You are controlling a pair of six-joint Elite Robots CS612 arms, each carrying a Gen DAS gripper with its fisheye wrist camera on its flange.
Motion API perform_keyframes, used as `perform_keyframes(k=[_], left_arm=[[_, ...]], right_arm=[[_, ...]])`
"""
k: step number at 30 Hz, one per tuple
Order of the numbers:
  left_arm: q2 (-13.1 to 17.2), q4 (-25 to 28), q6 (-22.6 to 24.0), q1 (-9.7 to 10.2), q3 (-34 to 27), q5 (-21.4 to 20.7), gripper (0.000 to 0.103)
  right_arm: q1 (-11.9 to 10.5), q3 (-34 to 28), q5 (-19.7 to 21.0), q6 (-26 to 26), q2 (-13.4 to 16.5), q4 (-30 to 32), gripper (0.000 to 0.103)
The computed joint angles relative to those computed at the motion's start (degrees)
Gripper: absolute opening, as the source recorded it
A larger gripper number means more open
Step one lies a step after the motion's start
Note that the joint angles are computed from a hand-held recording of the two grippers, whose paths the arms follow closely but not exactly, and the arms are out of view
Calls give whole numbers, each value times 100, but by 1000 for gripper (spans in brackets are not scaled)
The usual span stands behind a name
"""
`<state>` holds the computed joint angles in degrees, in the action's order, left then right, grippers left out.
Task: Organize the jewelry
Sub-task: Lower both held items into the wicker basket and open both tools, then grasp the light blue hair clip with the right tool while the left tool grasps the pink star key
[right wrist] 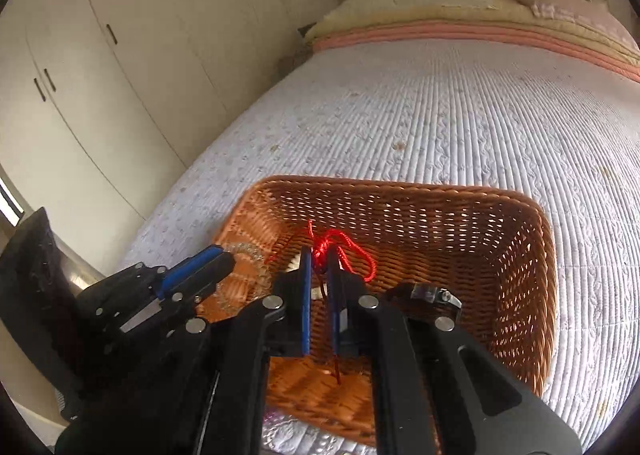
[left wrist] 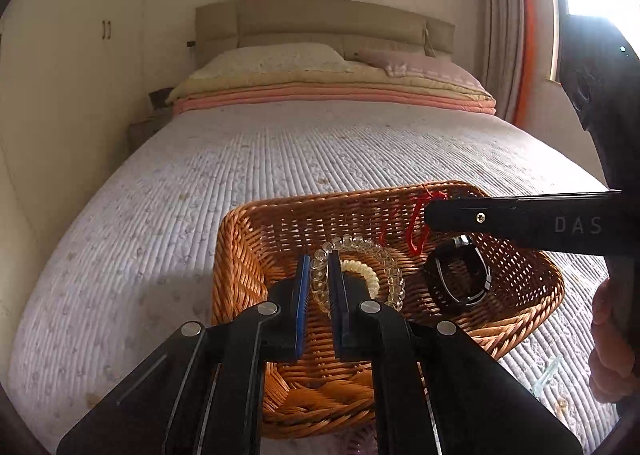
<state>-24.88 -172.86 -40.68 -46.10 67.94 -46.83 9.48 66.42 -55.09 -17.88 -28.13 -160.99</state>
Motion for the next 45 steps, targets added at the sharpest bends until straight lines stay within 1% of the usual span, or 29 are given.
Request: perform_keyframes(k=[5, 7, 9, 10, 11, 12, 13, 14, 15, 16, 17, 19, 22, 26, 28, 30, 31, 33, 35, 37, 39, 40, 42, 45], left_arm=[[61, 263, -109, 42, -87, -168, 9], [77, 296, -117, 41, -99, -187, 9], [84, 268, -130, 37, -93, -215, 11], [84, 247, -140, 37, -86, -231, 13], [78, 186, -135, 39, -65, -263, 19], [69, 96, -112, 33, -28, -261, 21], [57, 51, -90, 28, -4, -262, 22], [29, 13, -83, 20, 43, -277, 28], [-1, -26, -85, 10, 85, -287, 39], [-53, -185, -76, -16, 190, -254, 44], [-88, -312, -56, -40, 261, -198, 47], [-213, -620, 16, -104, 477, -120, 47], [-419, -1078, 137, -238, 833, 3, 47], [-668, -1450, 179, -441, 1245, 238, 47], [-775, -1476, 105, -539, 1411, 343, 47], [-870, -1392, -24, -634, 1555, 457, 47], [-899, -1372, -70, -665, 1604, 476, 47], [-948, -1229, -241, -734, 1703, 479, 47], [-976, -1025, -441, -772, 1778, 456, 47], [-981, -830, -737, -785, 1848, 294, 47], [-937, -679, -1014, -764, 1869, -23, 47], [-906, -566, -1141, -749, 1854, -179, 47], [-834, -293, -1334, -702, 1788, -518, 46], [-719, -76, -1477, -631, 1678, -928, 46]], right_arm=[[73, -118, -382, 0, 82, 172, 6], [58, -163, -404, -55, 122, 275, 6], [54, -71, -455, -55, 81, 255, 7], [55, -77, -475, -49, 84, 284, 9], [49, -68, -481, -39, 69, 356, 19], [33, -40, -464, -13, 45, 386, 27], [18, -31, -434, 42, 41, 359, 42], [-4, 36, -397, 123, 12, 247, 48], [-16, 60, -350, 163, 7, 206, 48], [-40, 109, -242, 176, -24, 216, 48], [-67, 204, -160, 201, -79, 180, 48], [-110, 437, -99, 191, -208, -2, 48], [-179, 879, -3, 94, -452, -458, 48], [-310, 1475, 241, -41, -774, -1048, 48], [-362, 1746, 207, -132, -904, -1383, 48], [-390, 1994, 28, -197, -996, -1802, 48], [-417, 2101, 3, -238, -1031, -1951, 48], [-480, 2250, 47, -339, -1060, -2092, 48], [-520, 2345, -53, -367, -1039, -2229, 48], [-555, 2360, -186, -353, -965, -2231, 48], [-590, 2288, -280, -314, -836, -2050, 48], [-601, 2222, -346, -292, -752, -1901, 48], [-626, 2057, -293, -339, -603, -1442, 48], [-643, 1725, -232, -210, -391, -743, 48]])
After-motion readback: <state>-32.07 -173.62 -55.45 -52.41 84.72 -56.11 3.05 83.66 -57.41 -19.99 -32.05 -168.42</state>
